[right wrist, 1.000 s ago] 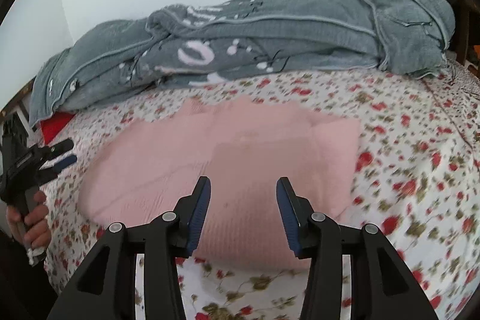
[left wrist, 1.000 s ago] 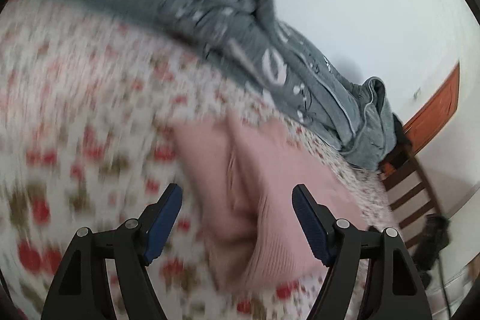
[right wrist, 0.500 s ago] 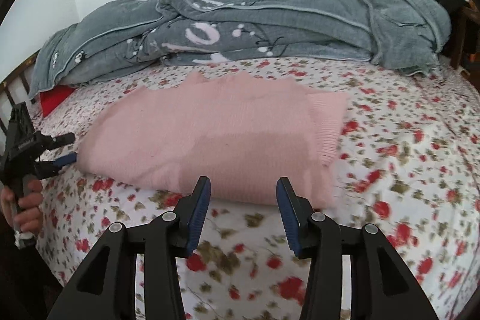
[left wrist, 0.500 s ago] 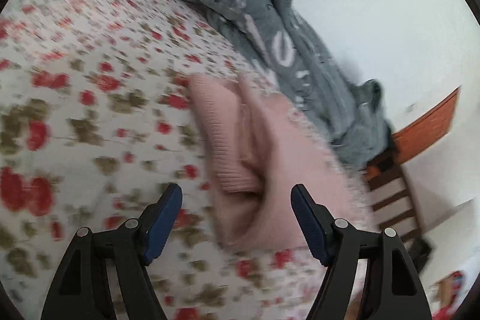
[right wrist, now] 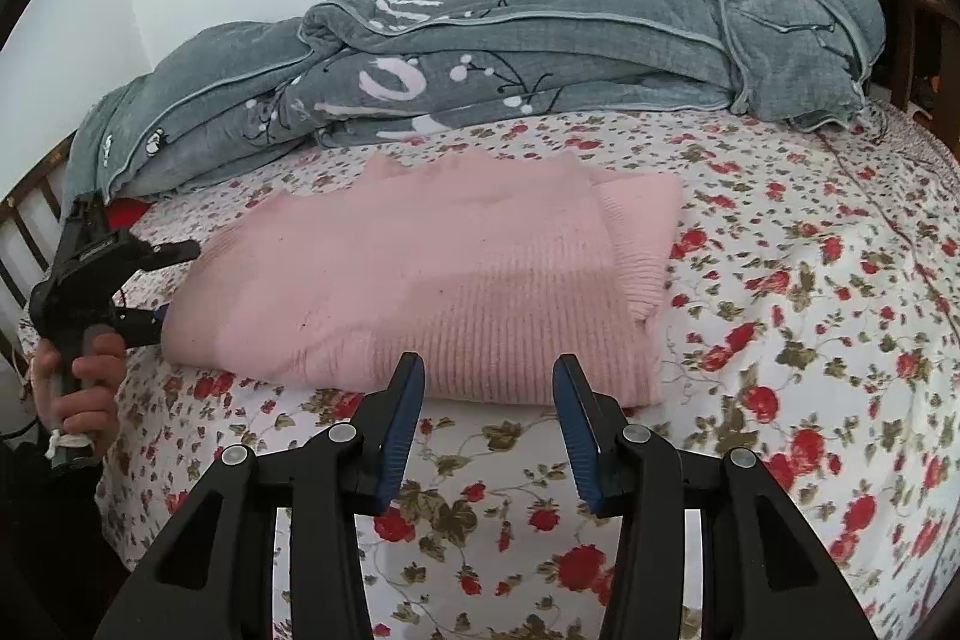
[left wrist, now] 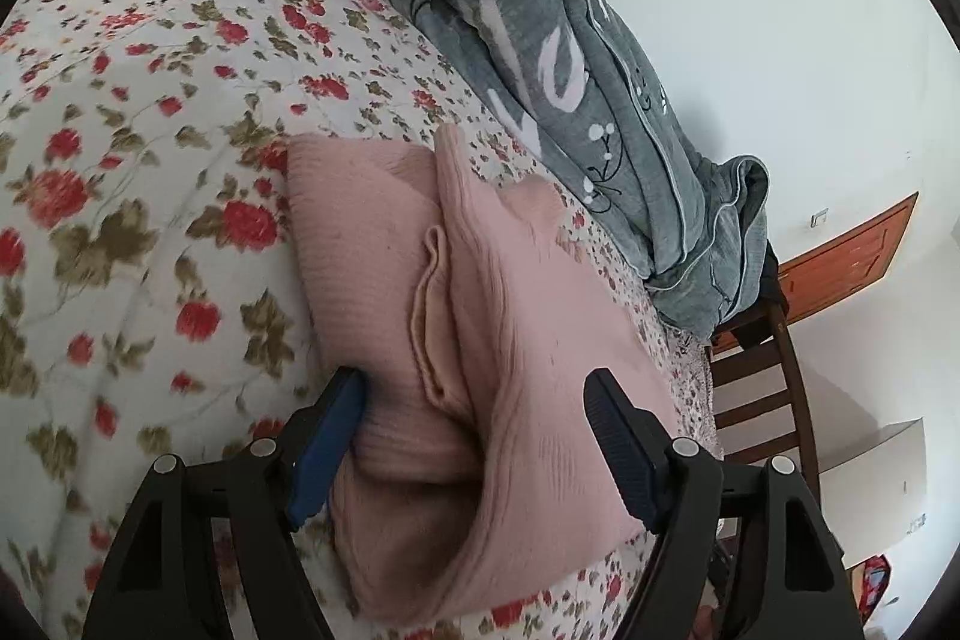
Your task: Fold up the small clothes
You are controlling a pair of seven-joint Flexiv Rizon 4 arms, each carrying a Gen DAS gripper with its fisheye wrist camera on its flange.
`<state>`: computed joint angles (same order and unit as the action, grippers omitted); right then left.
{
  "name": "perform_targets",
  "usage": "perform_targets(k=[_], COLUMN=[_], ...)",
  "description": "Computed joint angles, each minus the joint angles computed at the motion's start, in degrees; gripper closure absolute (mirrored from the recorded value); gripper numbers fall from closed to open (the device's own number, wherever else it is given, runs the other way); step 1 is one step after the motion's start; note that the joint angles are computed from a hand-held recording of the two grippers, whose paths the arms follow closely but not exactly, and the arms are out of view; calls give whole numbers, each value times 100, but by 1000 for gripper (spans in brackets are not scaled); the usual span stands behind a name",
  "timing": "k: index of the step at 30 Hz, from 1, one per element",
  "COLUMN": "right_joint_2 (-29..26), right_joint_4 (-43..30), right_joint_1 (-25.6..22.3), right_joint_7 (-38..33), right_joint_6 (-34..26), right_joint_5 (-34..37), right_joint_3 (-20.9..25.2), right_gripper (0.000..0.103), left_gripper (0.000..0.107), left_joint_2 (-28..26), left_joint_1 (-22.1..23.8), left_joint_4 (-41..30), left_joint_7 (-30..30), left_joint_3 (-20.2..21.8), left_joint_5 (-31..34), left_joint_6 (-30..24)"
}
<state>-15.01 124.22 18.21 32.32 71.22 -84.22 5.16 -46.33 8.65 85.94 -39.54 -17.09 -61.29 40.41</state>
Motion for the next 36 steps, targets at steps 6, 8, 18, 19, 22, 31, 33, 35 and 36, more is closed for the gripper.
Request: perform_targets(k=[6, 8, 18, 19, 22, 31, 33, 35, 36], right_joint_2=[-180, -195, -489, -480, -457, -1020, -1143, -1295, -1348], right_joint_4=[-254, -304, -660, -656, -648, -1229, -1304, -1416, -1446], right_joint_1=[-45, -70, -132, -102, -22, -17, 274, 451, 539], right_joint_7=[164, 226, 282, 203, 94, 278, -515, -784, -963], right_joint_6=[163, 189, 384, 328, 171, 281, -237, -325, -418], right_joint_5=[-337, -489, -666, -607, -559, -727, 271, 565, 763], right_joint_3=[-79, -87, -80, -73, -92, -88, -69, -160, -186], right_gripper=[58, 58, 58, 58, 58, 58, 58, 58, 58], left_gripper=[33, 33, 33, 33, 33, 28, 33, 44, 52], left_joint_2=[-56, 113, -424, -408, -436, -201, -169, -110, -92], left_joint_1=[-3, -61, 59, 131, 242, -192, -207, -216, -208], left_joint_4=[-251, -34, -610, -592, -635, -379, -335, -267, -249], left_joint_7=[-318, -48, -342, -287, -321, -421, -433, -533, -569], left_joint_3=[79, 78, -146, -190, -207, 72, 54, 86, 92], left_joint_5=[63, -84, 351, 368, 418, 440, 443, 501, 535], left_joint_6=[202, 843, 132, -91, -803, -260, -144, -74, -88])
